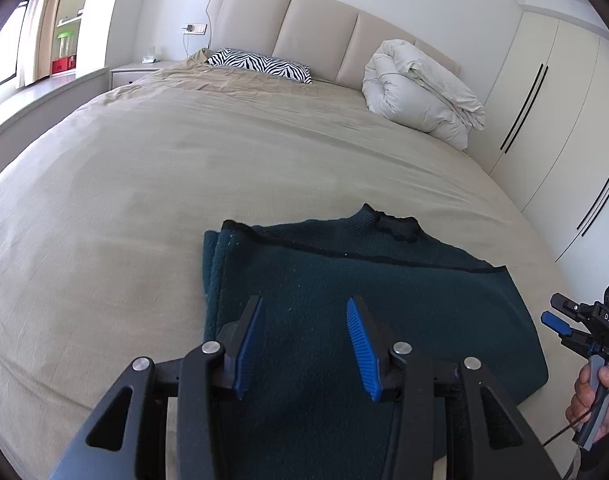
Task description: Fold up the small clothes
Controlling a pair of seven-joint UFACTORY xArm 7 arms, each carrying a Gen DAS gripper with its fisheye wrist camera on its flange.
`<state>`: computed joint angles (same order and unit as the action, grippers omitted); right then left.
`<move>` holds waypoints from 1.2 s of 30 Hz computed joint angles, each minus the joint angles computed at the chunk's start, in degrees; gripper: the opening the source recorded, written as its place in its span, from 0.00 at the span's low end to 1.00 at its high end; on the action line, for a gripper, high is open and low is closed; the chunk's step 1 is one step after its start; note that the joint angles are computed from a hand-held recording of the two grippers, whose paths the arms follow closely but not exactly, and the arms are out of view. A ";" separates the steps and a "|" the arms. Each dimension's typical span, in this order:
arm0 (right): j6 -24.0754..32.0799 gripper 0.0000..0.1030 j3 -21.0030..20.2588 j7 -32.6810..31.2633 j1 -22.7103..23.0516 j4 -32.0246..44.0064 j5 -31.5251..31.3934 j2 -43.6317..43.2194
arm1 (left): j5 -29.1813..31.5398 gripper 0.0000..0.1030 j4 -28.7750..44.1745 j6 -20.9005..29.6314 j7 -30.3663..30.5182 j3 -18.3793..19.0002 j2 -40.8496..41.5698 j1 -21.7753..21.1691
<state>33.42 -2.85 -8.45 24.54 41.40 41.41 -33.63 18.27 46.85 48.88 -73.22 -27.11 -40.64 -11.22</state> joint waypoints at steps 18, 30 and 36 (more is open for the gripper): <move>-0.76 0.25 1.77 -15.63 -2.10 18.24 32.32 30.98 | -0.69 0.22 -12.61 -21.78 0.00 9.92 5.28 2.29; -3.65 0.24 5.71 -12.45 -1.81 11.16 31.32 16.87 | -1.58 0.16 -12.48 -20.54 0.04 5.53 4.95 6.39; 2.60 0.54 12.07 -17.85 4.85 11.92 34.73 21.18 | -0.75 0.16 -12.11 -20.61 -0.80 5.47 5.42 6.28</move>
